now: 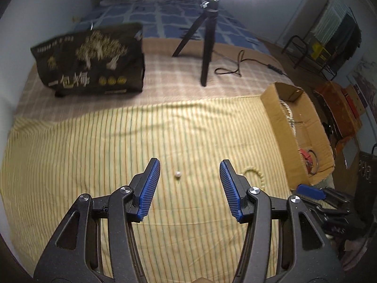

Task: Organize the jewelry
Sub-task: 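Move left gripper to the loose pearl while right gripper approaches the beaded bracelet, then close left gripper on the pearl earring while right gripper grasps the beaded bracelet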

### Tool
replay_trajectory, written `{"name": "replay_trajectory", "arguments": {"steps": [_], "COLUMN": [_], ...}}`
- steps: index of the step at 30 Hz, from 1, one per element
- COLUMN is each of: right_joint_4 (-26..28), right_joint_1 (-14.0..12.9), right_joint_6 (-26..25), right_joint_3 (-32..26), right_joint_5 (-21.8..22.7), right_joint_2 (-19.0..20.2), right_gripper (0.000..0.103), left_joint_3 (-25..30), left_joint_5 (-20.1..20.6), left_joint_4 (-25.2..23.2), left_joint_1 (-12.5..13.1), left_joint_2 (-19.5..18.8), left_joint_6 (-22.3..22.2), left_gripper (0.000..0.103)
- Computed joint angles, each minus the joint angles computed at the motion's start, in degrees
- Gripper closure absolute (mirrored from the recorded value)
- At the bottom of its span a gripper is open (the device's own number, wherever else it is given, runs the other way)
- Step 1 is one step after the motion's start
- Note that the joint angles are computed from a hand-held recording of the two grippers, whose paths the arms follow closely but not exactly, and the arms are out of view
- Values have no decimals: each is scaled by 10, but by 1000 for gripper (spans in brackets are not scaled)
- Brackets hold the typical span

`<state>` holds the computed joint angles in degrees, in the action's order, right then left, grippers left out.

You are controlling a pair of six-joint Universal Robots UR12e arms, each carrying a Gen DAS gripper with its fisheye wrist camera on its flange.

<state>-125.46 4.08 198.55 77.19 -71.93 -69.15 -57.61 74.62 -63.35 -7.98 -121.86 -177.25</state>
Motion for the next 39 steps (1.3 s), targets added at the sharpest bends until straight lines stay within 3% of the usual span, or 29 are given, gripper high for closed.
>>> {"name": "replay_trajectory", "arguments": {"steps": [2, 5, 10, 21, 28, 30, 39], "right_joint_4": [11, 21, 54, 77, 80, 81, 80], "right_joint_1": [-1, 1, 13, 22, 24, 25, 24], "right_joint_6": [11, 14, -20, -38, -35, -36, -33], "right_joint_3": [-3, -11, -38, -60, -67, -67, -68], "right_joint_5": [9, 1, -56, -93, -97, -99, -99], "right_joint_2": [7, 16, 32, 51, 58, 58, 61], "right_gripper": [63, 68, 75, 81, 85, 86, 88], "left_joint_3": [1, 8, 18, 46, 50, 51, 67], "left_joint_5": [-9, -19, -32, -37, -25, -21, -2], "left_joint_4": [-9, -32, -65, -108, -111, -111, -113], "left_joint_1": [4, 11, 16, 10, 5, 4, -6], "left_joint_2": [-4, -14, -30, -58, -62, -63, -76], "left_joint_6": [-5, -19, -35, -27, -15, -14, -6], "left_gripper": [49, 61, 64, 76, 77, 83, 88]}}
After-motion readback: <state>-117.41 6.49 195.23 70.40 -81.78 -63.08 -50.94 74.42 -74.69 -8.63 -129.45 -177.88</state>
